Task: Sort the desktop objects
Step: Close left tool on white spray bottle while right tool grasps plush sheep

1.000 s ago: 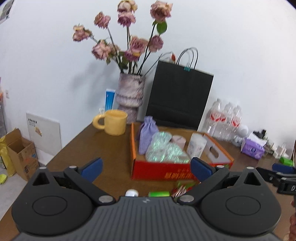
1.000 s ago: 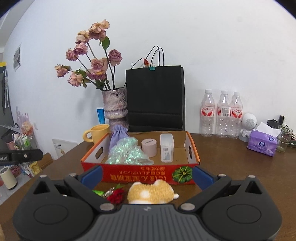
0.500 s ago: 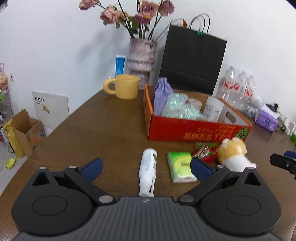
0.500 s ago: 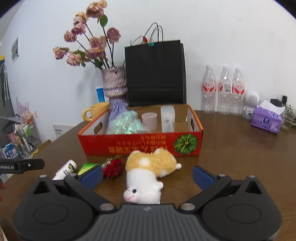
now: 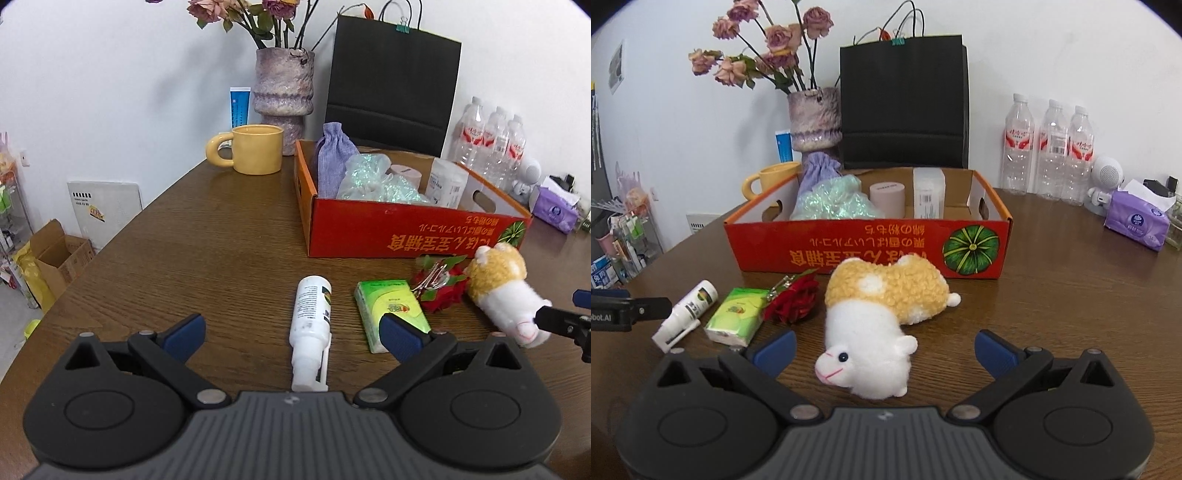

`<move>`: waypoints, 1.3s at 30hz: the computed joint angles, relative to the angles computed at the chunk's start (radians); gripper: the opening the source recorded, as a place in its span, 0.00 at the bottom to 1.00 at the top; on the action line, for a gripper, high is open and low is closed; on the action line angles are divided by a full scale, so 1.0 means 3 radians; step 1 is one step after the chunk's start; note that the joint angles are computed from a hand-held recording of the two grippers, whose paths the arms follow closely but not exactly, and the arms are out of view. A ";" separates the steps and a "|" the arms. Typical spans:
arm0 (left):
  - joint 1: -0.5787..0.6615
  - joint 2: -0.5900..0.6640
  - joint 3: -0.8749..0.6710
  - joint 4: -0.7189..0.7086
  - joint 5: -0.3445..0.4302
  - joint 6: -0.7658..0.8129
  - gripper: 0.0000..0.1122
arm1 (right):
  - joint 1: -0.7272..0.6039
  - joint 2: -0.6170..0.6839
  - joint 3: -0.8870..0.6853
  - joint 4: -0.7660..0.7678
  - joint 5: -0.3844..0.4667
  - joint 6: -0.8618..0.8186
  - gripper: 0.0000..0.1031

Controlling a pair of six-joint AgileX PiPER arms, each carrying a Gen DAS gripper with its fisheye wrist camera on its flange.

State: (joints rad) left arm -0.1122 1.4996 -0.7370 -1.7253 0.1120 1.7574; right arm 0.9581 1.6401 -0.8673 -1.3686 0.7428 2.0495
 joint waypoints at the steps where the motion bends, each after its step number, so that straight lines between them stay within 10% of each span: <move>1: -0.0005 0.0021 -0.0014 0.0016 0.0000 -0.0014 0.89 | -0.0023 0.0018 -0.0011 -0.0007 -0.0025 -0.0007 1.00; 12: -0.0066 0.0325 -0.0279 0.1488 0.0007 -0.1439 0.71 | -0.0261 0.0229 -0.0192 -0.0045 -0.0254 -0.0222 1.00; 39: 0.0032 0.0599 -0.0468 0.1122 0.0252 -0.1087 0.42 | -0.0436 0.0464 -0.0305 -0.0041 -0.0615 -0.0252 0.60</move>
State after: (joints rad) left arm -0.1025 1.6793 -0.8773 -1.3888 0.1875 1.4314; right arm 0.8275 1.7793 -0.9589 -1.3808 0.5584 1.9738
